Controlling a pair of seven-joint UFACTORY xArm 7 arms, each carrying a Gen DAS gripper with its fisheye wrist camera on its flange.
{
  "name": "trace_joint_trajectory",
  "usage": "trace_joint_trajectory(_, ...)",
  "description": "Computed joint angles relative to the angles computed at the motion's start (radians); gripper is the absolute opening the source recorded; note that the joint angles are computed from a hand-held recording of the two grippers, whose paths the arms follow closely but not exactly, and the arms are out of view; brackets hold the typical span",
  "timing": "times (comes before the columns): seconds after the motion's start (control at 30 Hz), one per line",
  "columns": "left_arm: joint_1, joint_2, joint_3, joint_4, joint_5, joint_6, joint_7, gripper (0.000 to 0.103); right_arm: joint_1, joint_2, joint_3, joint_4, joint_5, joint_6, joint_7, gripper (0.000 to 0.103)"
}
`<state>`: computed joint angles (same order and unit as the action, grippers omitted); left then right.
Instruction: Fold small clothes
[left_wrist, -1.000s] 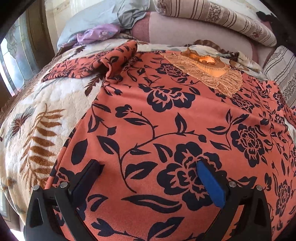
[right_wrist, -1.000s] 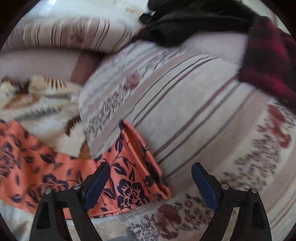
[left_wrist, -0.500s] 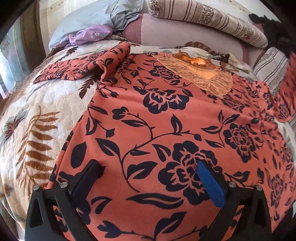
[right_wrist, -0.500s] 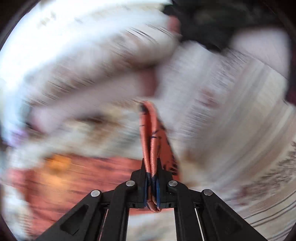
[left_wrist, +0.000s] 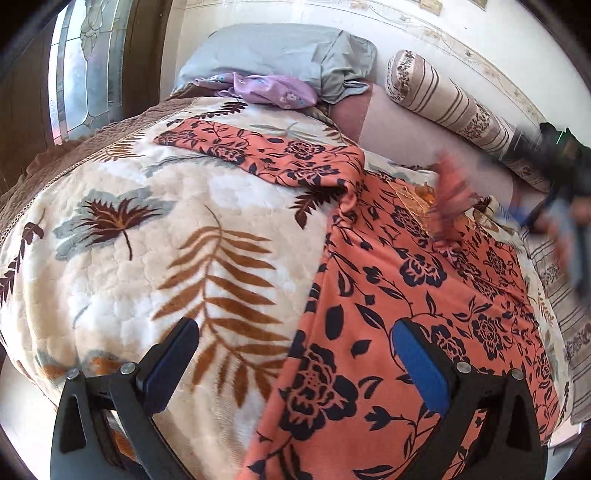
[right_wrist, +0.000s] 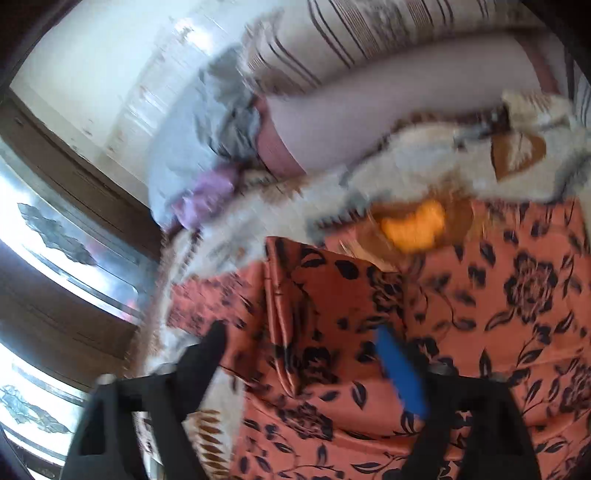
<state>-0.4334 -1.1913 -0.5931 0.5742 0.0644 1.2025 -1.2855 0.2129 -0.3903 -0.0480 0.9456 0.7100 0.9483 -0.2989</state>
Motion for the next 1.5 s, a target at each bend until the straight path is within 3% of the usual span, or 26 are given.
trace_joint_trajectory(0.07,-0.001,0.007,0.012,0.007,0.011,0.005,0.022,0.103,0.017,0.014,-0.037,-0.109,-0.036,0.006,0.016,0.091)
trace_joint_trajectory(0.13,0.009,0.033,0.021,0.023,0.028,-0.021,0.054,0.103,0.032,-0.030,-0.114,-0.186,0.024,-0.004,-0.045,0.091)
trace_joint_trajectory(0.2,0.035,0.076,0.033,0.043,0.047,-0.091,0.082,0.103,-0.060,-0.089,-0.116,-0.220,0.057,0.017,-0.131,0.091)
trace_joint_trajectory(0.3,0.084,0.210,0.062,0.094,0.071,-0.264,0.135,0.103,-0.145,-0.110,-0.121,-0.201,0.046,-0.020,-0.172,0.091)
trace_joint_trajectory(0.37,0.136,0.330,0.073,0.144,0.084,-0.377,0.144,0.103,-0.130,-0.074,-0.158,-0.170,0.052,-0.052,-0.185,0.091)
trace_joint_trajectory(0.43,0.181,0.453,0.083,0.203,0.099,-0.457,0.139,0.103,-0.093,-0.051,-0.264,-0.165,0.054,-0.019,-0.214,0.091)
trace_joint_trajectory(0.53,0.204,0.634,0.116,0.282,0.117,-0.606,0.137,0.103,-0.181,-0.004,-0.281,-0.160,0.139,0.055,-0.256,0.091)
trace_joint_trajectory(0.6,0.231,0.726,0.104,0.334,0.168,-0.596,0.115,0.103,-0.206,0.035,-0.330,-0.131,0.220,0.145,-0.281,0.091)
trace_joint_trajectory(0.7,0.225,0.861,0.115,0.374,0.203,-0.531,0.088,0.103,-0.279,0.136,-0.312,-0.044,0.348,0.286,-0.325,0.091)
trace_joint_trajectory(0.77,0.201,0.929,0.132,0.377,0.212,-0.456,0.081,0.103,-0.210,0.247,-0.407,0.051,0.442,0.404,-0.344,0.091)
trace_joint_trajectory(0.83,0.198,0.956,0.100,0.394,0.326,-0.361,0.044,0.103,-0.101,0.332,-0.487,0.114,0.481,0.381,-0.334,0.091)
trace_joint_trajectory(0.9,0.170,0.965,0.100,0.401,0.379,-0.338,0.045,0.103,-0.159,0.426,-0.415,0.175,0.430,0.251,-0.259,0.090)
trace_joint_trajectory(0.97,0.138,0.958,0.136,0.400,0.346,-0.340,0.070,0.103,-0.313,0.449,-0.271,0.198,0.466,0.259,-0.189,0.090)
trace_joint_trajectory(1.0,0.121,0.938,0.163,0.385,0.315,-0.365,0.082,0.103,-0.334,0.421,-0.238,0.197,0.460,0.246,-0.192,0.091)
trace_joint_trajectory(1.1,0.075,0.811,0.240,0.293,0.250,-0.466,0.091,0.103,-0.270,0.278,-0.234,0.137,0.438,0.189,-0.309,0.091)
trace_joint_trajectory(1.23,0.093,0.488,0.297,0.085,0.192,-0.611,0.060,0.103,-0.224,0.047,-0.099,-0.069,0.232,-0.088,-0.401,0.091)
trace_joint_trajectory(1.27,0.118,0.422,0.304,0.053,0.184,-0.612,0.054,0.103,-0.240,0.017,-0.042,-0.113,0.175,-0.120,-0.417,0.091)
trace_joint_trajectory(1.37,0.195,0.209,0.386,-0.073,0.142,-0.607,0.049,0.103,-0.239,0.012,-0.026,-0.193,0.085,-0.102,-0.418,0.091)
trace_joint_trajectory(1.43,0.262,0.125,0.471,-0.155,0.097,-0.633,0.039,0.103,-0.205,-0.040,-0.040,-0.275,0.162,-0.208,-0.514,0.092)
trace_joint_trajectory(1.5,0.319,0.095,0.584,-0.231,0.042,-0.721,0.046,0.103,-0.206,-0.046,-0.033,-0.284,0.160,-0.222,-0.521,0.095)
